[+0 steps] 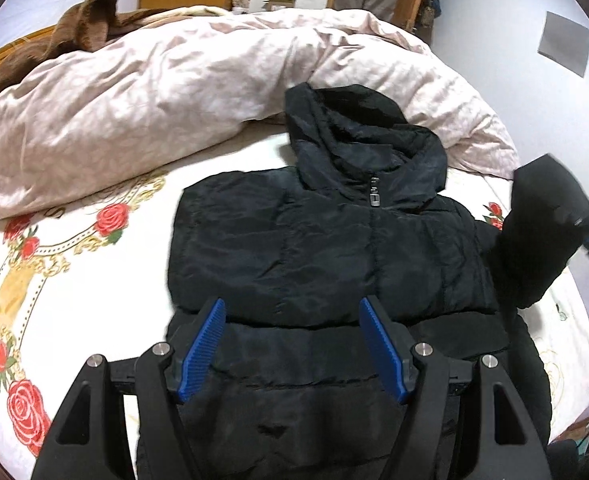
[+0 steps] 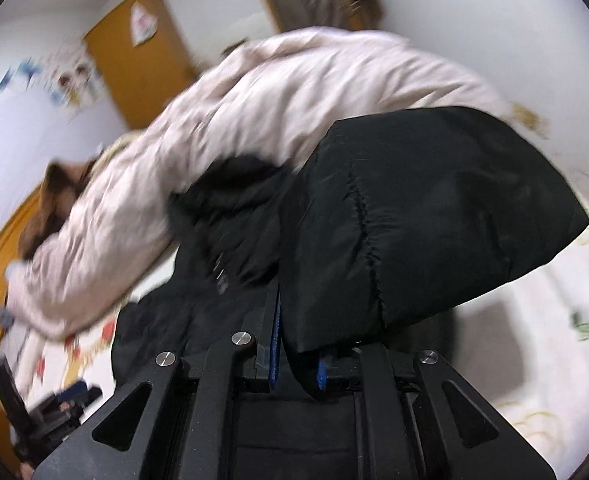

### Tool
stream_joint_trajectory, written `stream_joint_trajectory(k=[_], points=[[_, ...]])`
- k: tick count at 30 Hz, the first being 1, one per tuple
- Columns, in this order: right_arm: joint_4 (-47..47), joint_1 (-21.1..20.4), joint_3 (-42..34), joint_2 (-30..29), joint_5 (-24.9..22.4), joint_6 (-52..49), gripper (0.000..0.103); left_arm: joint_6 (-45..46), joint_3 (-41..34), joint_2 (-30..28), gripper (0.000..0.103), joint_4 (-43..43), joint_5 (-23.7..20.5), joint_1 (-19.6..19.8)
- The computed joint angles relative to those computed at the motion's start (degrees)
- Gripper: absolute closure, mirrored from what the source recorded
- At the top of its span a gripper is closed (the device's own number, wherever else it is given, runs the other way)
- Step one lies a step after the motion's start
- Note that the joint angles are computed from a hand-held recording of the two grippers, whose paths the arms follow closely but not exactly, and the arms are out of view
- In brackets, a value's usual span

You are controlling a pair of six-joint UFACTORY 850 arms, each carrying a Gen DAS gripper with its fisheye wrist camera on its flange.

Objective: Fold large clothes

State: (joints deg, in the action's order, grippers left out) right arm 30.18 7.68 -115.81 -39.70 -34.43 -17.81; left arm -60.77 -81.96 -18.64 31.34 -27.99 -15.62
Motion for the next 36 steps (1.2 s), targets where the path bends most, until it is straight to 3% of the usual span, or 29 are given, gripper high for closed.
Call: stream_joint_trajectory(k=[3, 5, 6, 7, 12, 17, 20, 24, 26, 27, 28, 33, 36], points=[[-1.8, 2.0, -3.5, -4.2, -4.1, -0.1, 0.077, -1.0, 1.9, 1.0, 0.032, -0.1, 0.2, 0.9], [-2.9, 3.1, -5.9, -6.7, -6.3, 0.3, 0.056, -1.5, 2.8, 1.3, 0.032, -0.5, 0.3, 1.4], [-2.8, 3.6, -6.3, -7.6, -7.1, -0.7, 0.034, -1.8, 3.2, 1.4, 0.032, -0.5, 0.4, 1.7], [-2.8, 3.9, -5.4, -7.4, -7.3, -1.5, 0.026, -2.0, 3.6, 1.5, 0.032, -0.7, 0.5, 1.9], [-0.9, 5.0, -1.6, -5.3, -7.5, -7.0, 0.025, -2.5, 4.8, 2.2, 0.032, -1.9, 1.4, 2.5], [7.2, 4.0, 5.0, -0.1, -3.3, -15.5, 0.025, 0.0, 2.9, 1.3, 0.032, -3.3, 2.8, 2.5], [6.3, 1.9, 7.4, 1.6, 0.9, -11.9, 0.025, 6.4, -1.2, -1.6, 0.032, -8.7, 3.8, 2.4], [-4.6, -1.1, 5.2, -0.6, 2.1, 2.3, 0.025, 17.0, -9.9, -8.7, 0.032, -16.7, 2.4, 1.8], [-8.4, -2.4, 3.9, -2.1, 3.0, 7.2, 0.036, 19.8, -13.6, -11.6, 0.032, -19.1, 2.1, 1.3], [-10.7, -2.6, 2.9, -3.1, 2.9, 9.5, 0.05, 20.9, -15.1, -12.7, 0.032, -20.1, 1.9, 1.1], [-11.1, -2.7, 1.8, -4.0, 2.4, 10.1, 0.055, 21.9, -16.2, -13.4, 0.032, -21.1, 2.4, 0.8], [-10.7, -1.2, -6.4, -11.8, -3.4, 6.7, 0.056, 24.1, -20.5, -16.9, 0.032, -22.2, 3.2, -0.2], [-12.8, -0.2, -7.7, -13.4, -2.6, 7.6, 0.056, 23.8, -25.2, -21.4, 0.032, -21.3, -0.8, -0.1]])
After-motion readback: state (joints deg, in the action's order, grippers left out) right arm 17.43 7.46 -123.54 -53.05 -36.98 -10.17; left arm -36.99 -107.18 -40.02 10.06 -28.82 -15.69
